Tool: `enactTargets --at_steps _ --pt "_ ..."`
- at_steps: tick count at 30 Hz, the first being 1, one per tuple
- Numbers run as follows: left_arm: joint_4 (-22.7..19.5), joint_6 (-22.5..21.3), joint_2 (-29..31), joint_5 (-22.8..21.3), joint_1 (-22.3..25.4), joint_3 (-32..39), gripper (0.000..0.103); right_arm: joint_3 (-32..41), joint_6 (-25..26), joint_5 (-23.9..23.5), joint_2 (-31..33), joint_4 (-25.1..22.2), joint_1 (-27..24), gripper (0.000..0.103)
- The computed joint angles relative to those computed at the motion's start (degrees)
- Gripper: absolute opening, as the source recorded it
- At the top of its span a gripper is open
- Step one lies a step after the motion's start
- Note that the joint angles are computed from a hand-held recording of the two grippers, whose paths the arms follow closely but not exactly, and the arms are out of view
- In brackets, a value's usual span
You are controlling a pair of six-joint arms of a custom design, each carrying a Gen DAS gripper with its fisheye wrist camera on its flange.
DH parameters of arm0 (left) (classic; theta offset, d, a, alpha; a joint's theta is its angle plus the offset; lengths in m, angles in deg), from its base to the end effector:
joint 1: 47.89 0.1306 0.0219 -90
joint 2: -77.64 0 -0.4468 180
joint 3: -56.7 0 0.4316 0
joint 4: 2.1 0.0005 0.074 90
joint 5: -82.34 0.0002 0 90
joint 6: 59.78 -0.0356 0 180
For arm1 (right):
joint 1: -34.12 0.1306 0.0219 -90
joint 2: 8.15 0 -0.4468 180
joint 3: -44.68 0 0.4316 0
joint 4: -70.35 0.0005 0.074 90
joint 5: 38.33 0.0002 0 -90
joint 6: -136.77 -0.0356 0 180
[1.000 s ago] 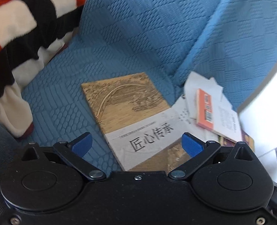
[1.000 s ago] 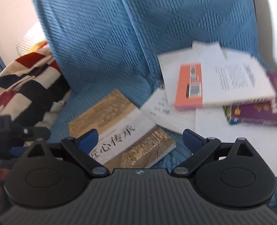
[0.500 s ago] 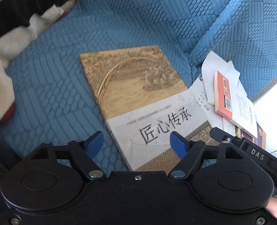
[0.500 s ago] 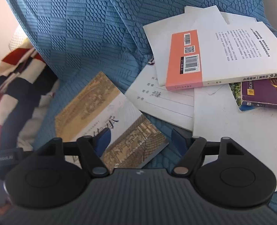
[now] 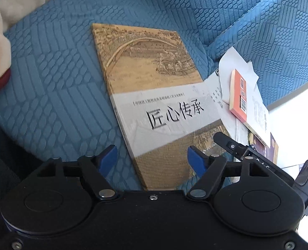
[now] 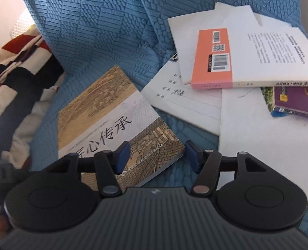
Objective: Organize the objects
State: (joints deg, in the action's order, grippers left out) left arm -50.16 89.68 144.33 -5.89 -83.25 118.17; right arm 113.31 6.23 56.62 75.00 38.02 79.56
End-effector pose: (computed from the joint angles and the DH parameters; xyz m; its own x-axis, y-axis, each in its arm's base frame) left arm 0.2766 -0.1982 0.4137 -0.8433 -0.4571 -0.2825 -0.2614 0.8083 -0.5275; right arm 0.3261 0.3261 0.3860 -0.8235 0.0866 -0.5607 -0.1753 0.9011 0.3967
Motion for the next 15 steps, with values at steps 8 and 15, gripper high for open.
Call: enactTargets --at_steps 8,15 --pt "-0.3 0.7 -1.1 1.9 -0.2 -0.3 0.079 -1.6 0.1 -4.9 -1.8 2.0 0.4 0.061" --pt "-1.2 0.7 -2.2 2.5 -0.8 -0.3 0.082 -3.9 -2.4 -8.5 -4.1 5.5 -0.2 0.058"
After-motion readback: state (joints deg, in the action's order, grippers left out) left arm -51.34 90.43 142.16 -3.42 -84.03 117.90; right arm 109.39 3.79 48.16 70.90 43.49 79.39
